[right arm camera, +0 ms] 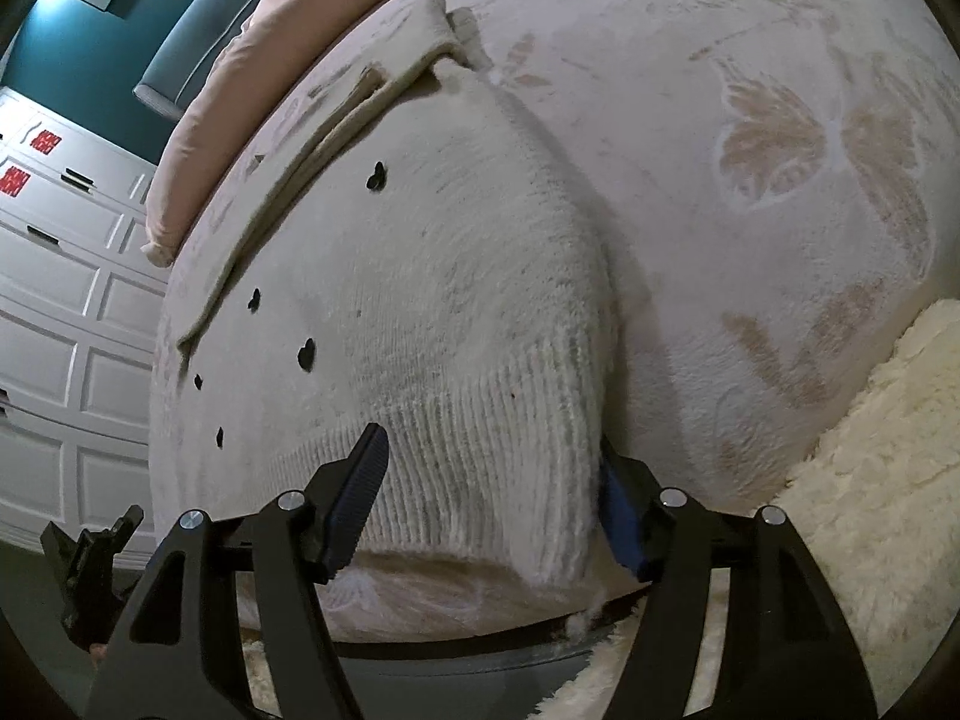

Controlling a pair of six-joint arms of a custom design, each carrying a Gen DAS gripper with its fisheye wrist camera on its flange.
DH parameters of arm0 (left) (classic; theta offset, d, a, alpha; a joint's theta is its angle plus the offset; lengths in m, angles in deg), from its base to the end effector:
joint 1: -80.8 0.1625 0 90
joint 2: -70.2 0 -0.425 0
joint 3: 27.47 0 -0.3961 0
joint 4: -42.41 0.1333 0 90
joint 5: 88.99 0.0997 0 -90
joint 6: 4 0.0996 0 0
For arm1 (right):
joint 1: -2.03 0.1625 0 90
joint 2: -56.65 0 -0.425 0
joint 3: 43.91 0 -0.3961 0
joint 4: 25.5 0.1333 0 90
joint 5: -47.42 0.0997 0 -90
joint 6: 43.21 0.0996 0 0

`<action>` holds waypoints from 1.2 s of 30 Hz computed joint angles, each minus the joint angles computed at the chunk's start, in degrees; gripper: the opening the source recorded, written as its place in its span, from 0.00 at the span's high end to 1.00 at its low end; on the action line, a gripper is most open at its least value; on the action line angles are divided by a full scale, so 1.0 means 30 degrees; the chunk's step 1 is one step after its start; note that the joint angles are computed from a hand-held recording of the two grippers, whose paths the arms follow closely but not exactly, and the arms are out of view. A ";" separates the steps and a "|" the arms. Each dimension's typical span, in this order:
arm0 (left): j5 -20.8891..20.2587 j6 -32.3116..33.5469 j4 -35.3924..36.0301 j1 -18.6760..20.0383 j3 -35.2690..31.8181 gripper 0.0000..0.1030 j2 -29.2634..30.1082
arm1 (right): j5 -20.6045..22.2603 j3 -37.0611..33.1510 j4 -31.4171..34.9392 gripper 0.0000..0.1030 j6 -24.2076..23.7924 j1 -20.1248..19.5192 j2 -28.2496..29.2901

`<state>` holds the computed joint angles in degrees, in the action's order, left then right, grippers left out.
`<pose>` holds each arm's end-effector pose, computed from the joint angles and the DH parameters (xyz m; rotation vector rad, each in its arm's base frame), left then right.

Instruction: Fold small clothes

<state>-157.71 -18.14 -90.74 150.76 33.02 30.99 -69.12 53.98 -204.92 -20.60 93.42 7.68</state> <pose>-0.1237 -0.8336 0.2384 0.0429 2.8237 -0.6770 0.1051 -0.6706 0.1815 -0.7111 -2.5499 1.0810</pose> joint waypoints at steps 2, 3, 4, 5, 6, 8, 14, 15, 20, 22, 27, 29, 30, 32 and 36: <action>0.0652 -0.0620 0.0015 0.0140 -0.0082 0.34 -0.0048 | -0.0071 -0.0005 0.0043 0.38 -0.0102 0.0015 0.0006; 0.0660 -0.0904 -0.0017 0.0255 -0.0029 0.34 -0.0122 | -0.0154 -0.0025 0.0081 0.38 -0.0198 0.0040 0.0033; 0.0703 -0.1385 0.0353 0.0390 -0.0122 0.34 -0.0120 | -0.0265 -0.0055 0.0101 0.38 -0.0328 0.0069 0.0073; 0.0608 -0.1601 0.0718 0.0499 -0.0244 0.34 -0.0084 | -0.0320 -0.0087 0.0106 0.38 -0.0387 0.0099 0.0127; 0.0386 -0.1782 0.1262 0.0625 -0.0429 0.34 0.0011 | -0.0378 -0.0158 0.0134 0.38 -0.0416 0.0122 0.0201; -0.0044 -0.1974 0.1839 0.0720 -0.0609 0.34 0.0200 | -0.0468 -0.0296 0.0215 0.38 -0.0419 0.0129 0.0313; -0.0131 -0.1242 0.1961 0.0457 -0.1180 0.34 0.1118 | -0.0377 -0.0928 0.0492 0.38 -0.0332 0.0153 0.0610; -0.0105 -0.1022 0.2047 0.0433 -0.1485 0.34 0.1334 | -0.0369 -0.1123 0.0559 0.38 -0.0406 0.0151 0.0706; -0.1146 -0.0510 0.3592 0.0384 -0.3388 0.45 0.2220 | -0.0545 -0.2169 0.1104 0.44 -0.0684 0.0241 0.1136; -0.0904 0.0032 0.4012 0.0256 -0.3697 0.78 0.2317 | -0.0761 -0.2483 0.1442 0.52 -0.0905 0.0356 0.1235; -0.0730 0.0923 0.3931 0.0048 -0.3047 0.94 0.1688 | -0.1285 -0.2602 0.1509 0.87 -0.2025 0.0749 0.1178; -0.0211 0.1557 0.3359 -0.0194 -0.2104 0.95 0.1044 | -0.1653 -0.2302 0.1298 0.90 -0.2425 0.0960 0.0974; -0.0116 0.1678 0.3307 -0.0260 -0.1834 0.95 0.0835 | -0.1994 -0.2128 0.1370 0.90 -0.2707 0.1093 0.0826; -0.0234 0.1837 0.3243 -0.0326 -0.1031 0.95 0.0155 | -0.2551 -0.1515 0.1531 0.91 -0.3261 0.1346 0.0376; -0.0224 0.1762 0.3777 -0.0444 0.0384 0.96 -0.0971 | -0.2924 0.0002 0.2389 0.92 -0.3080 0.1484 -0.0727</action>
